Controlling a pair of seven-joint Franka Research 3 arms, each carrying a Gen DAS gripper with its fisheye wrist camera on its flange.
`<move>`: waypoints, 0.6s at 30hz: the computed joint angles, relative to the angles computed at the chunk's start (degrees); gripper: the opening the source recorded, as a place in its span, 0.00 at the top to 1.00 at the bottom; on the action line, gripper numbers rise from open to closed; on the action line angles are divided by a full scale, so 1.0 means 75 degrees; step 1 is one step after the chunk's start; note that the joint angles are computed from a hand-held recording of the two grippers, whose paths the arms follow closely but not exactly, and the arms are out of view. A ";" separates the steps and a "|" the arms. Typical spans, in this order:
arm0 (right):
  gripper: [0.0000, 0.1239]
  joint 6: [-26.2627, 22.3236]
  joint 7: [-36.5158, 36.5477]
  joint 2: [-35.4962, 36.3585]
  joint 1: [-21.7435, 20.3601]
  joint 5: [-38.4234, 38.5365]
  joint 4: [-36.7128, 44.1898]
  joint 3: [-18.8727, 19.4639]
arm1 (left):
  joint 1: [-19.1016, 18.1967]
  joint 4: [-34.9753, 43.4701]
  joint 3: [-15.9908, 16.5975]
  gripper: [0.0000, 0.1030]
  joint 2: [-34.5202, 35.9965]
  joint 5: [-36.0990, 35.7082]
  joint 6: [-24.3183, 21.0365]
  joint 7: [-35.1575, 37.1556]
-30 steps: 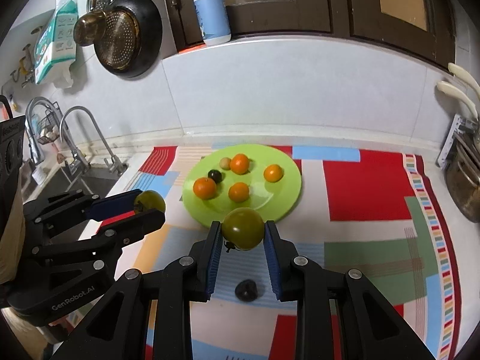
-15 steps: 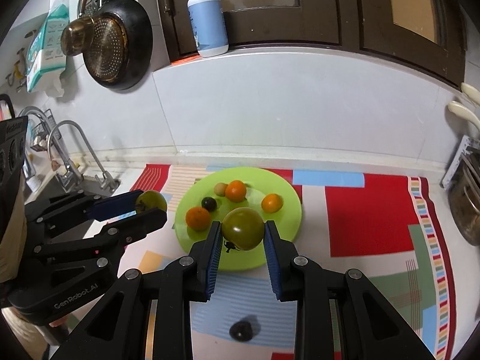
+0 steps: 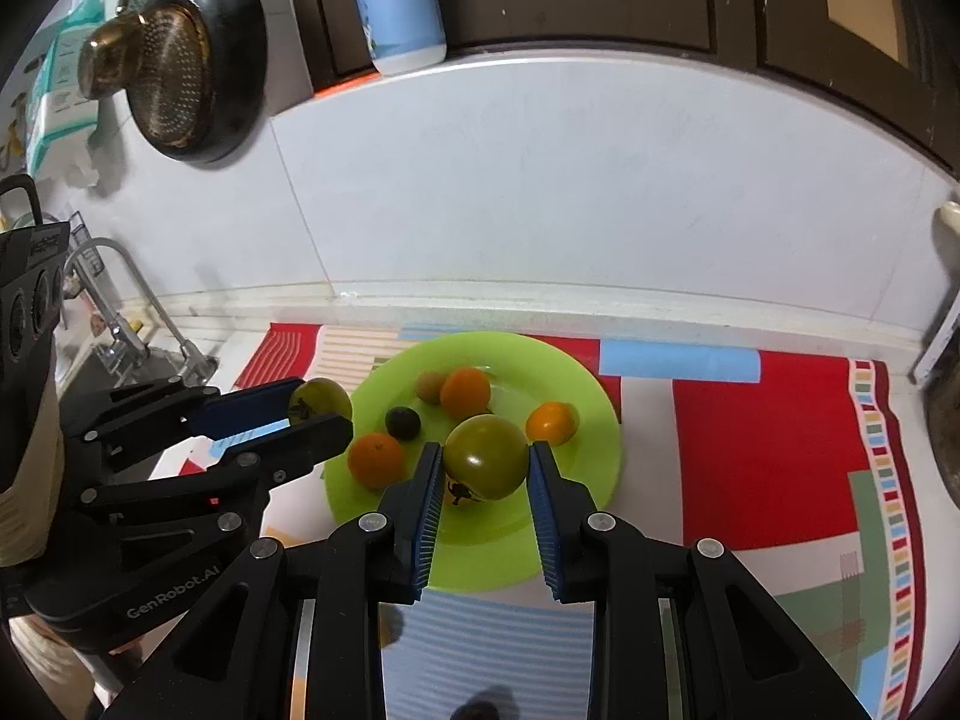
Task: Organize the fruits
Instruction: 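Carry both green fruits onto the green plate and open both tools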
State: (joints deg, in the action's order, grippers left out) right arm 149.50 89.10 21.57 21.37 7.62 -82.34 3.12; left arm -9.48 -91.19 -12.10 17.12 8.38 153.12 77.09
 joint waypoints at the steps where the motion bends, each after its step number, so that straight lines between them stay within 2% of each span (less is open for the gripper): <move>1: 0.76 -0.0044 0.0011 0.0084 -0.0004 0.0005 0.0095 -0.0004 | 0.0010 0.0111 -0.0015 0.72 0.0100 -0.0035 -0.0051 0.0033; 11: 0.76 -0.0822 0.0009 0.1228 -0.0081 0.0101 0.1458 -0.0051 | 0.0024 0.1247 0.0007 0.71 0.1137 -0.0096 -0.0691 0.0211; 18: 0.76 -0.1240 -0.0010 0.1789 -0.0123 0.0170 0.2192 -0.0058 | -0.0003 0.1680 0.0018 0.71 0.1532 -0.0068 -0.0912 0.0391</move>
State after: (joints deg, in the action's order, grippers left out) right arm 140.20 89.03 34.98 20.45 8.89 -65.91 2.68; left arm -9.51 -78.59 -11.97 28.60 7.87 146.28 80.02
